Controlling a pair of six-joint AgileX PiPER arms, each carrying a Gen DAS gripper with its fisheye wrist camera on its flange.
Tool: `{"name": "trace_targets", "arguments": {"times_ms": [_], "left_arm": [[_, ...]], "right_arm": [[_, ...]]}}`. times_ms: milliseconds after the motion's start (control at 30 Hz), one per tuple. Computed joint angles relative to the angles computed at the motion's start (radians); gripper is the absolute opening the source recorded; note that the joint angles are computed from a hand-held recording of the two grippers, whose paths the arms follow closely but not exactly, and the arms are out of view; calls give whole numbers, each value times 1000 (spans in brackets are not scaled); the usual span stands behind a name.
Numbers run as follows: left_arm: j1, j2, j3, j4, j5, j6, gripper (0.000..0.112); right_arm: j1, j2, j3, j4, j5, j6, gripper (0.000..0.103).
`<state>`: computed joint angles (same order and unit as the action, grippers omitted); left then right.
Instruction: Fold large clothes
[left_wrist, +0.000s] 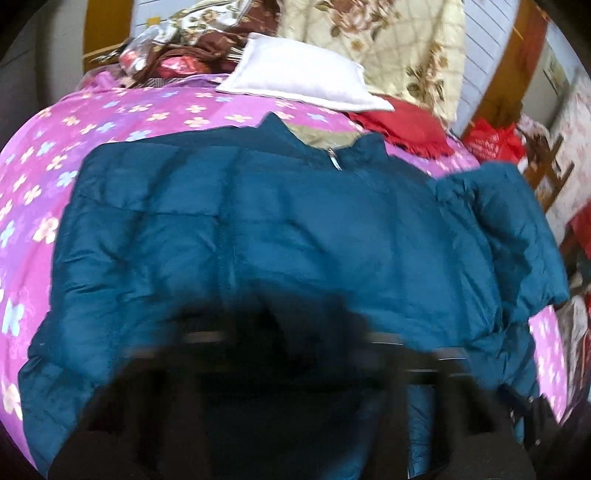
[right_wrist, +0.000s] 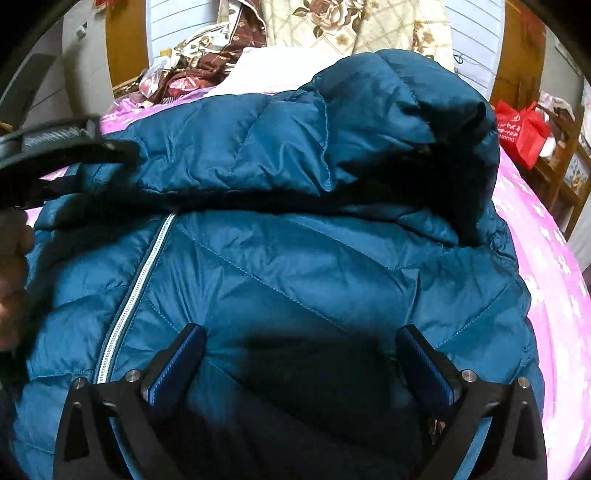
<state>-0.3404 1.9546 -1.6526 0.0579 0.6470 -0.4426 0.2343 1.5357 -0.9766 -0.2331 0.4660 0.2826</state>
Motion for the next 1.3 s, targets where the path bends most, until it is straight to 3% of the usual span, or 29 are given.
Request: {"name": "trace_targets", "arguments": {"times_ms": [67, 300, 400, 533, 600, 667, 733, 767, 833, 900, 1000, 1100, 1167, 1233, 1300], "left_arm": [[-29, -34, 26, 83, -16, -75, 8], [-39, -270, 223, 289, -133, -287, 7], [16, -318, 269, 407, -88, -454, 7], [110, -211, 194, 183, 36, -332, 11], [108, -188, 175, 205, 86, -388, 19], [81, -223, 194, 376, 107, -556, 27], [29, -259, 184, 576, 188, -730, 55], [-2, -287, 199, 676, 200, -824, 63], [-36, -291, 225, 811, 156, -892, 69], [-49, -223, 165, 789, 119, -808, 69], [-60, -45, 17, 727, 164, -639, 68], [-23, 109, -105, 573, 234, -474, 69], [-18, 109, -116, 534, 264, -446, 70], [-34, 87, -91, 526, 291, -455, 69], [-43, 68, -67, 519, 307, -477, 69]], "right_arm": [[-8, 12, -10, 24, -3, -23, 103], [-7, 20, -22, 18, 5, -20, 103], [-3, 25, -24, 15, 3, -12, 103], [-5, 14, -6, 21, -4, -19, 103], [-10, 18, -9, 48, -4, -41, 103], [-28, 17, -18, 109, 6, -105, 103], [-84, -14, -22, 230, 9, -220, 97], [-125, -49, -13, 287, -21, -260, 97], [-230, -96, -24, 432, -78, -367, 97], [-313, -71, -85, 553, -111, -476, 97], [-364, 93, -306, 665, -45, -676, 85], [-366, 293, -547, 777, 151, -820, 85], [-357, 426, -628, 686, 201, -777, 89], [-361, 477, -668, 702, 237, -787, 94], [-356, 512, -772, 638, 347, -744, 93]]}}
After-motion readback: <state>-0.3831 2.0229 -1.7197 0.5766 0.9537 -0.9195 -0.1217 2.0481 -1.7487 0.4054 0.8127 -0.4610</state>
